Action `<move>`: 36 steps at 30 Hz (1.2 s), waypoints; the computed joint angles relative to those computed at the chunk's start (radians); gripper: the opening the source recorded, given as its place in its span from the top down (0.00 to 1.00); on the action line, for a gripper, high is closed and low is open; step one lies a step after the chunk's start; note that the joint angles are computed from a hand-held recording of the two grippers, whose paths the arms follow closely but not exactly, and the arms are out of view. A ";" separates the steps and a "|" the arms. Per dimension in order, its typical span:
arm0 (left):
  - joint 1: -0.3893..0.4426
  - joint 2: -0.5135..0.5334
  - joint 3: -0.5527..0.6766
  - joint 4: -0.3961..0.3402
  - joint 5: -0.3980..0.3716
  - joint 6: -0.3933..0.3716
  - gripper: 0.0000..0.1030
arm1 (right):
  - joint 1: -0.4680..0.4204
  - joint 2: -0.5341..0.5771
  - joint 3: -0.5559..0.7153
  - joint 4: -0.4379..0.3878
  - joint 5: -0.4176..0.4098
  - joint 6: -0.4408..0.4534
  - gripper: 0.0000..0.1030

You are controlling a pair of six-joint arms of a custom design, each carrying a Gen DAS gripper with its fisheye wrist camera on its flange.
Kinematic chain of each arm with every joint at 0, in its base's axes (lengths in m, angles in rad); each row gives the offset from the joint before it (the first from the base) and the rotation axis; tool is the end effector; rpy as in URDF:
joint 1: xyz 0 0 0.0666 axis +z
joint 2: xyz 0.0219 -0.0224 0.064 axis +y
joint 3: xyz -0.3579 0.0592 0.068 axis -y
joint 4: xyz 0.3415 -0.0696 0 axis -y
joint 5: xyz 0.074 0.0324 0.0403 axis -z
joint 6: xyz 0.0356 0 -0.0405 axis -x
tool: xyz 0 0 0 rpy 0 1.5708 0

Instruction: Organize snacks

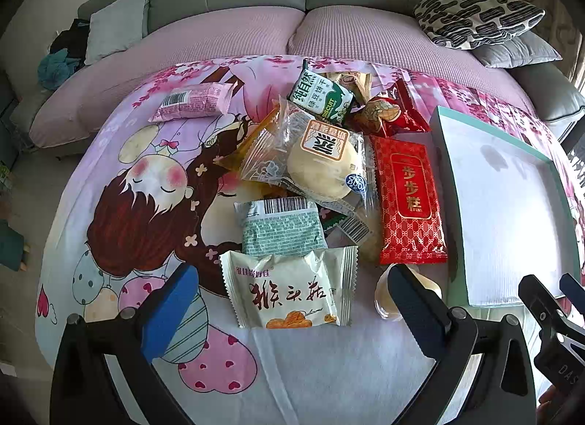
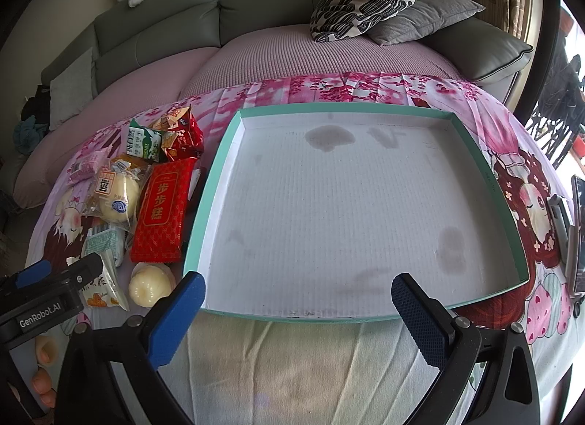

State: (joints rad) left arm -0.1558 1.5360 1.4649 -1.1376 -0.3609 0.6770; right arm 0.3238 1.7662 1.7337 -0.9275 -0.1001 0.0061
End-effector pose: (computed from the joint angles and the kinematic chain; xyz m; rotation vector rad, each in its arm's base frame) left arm 0.4522 -0.0587 0.3660 -0.7705 2.5449 0.2466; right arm 0.5318 0.1818 0.3676 -0.4571 2.5014 0.2525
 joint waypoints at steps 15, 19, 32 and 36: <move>0.053 -0.071 -0.078 0.054 -0.004 0.100 0.00 | 0.032 -0.021 -0.018 0.021 -0.039 -0.004 0.00; 0.074 -0.070 -0.086 0.043 0.021 0.126 0.00 | 0.073 -0.022 -0.017 0.016 -0.067 0.020 0.00; 0.103 -0.016 -0.083 0.043 0.224 0.079 0.01 | 0.136 -0.002 -0.019 -0.019 -0.078 0.074 0.02; 0.104 0.001 -0.078 0.046 0.252 0.068 0.22 | 0.132 0.007 -0.012 -0.030 -0.065 0.068 0.03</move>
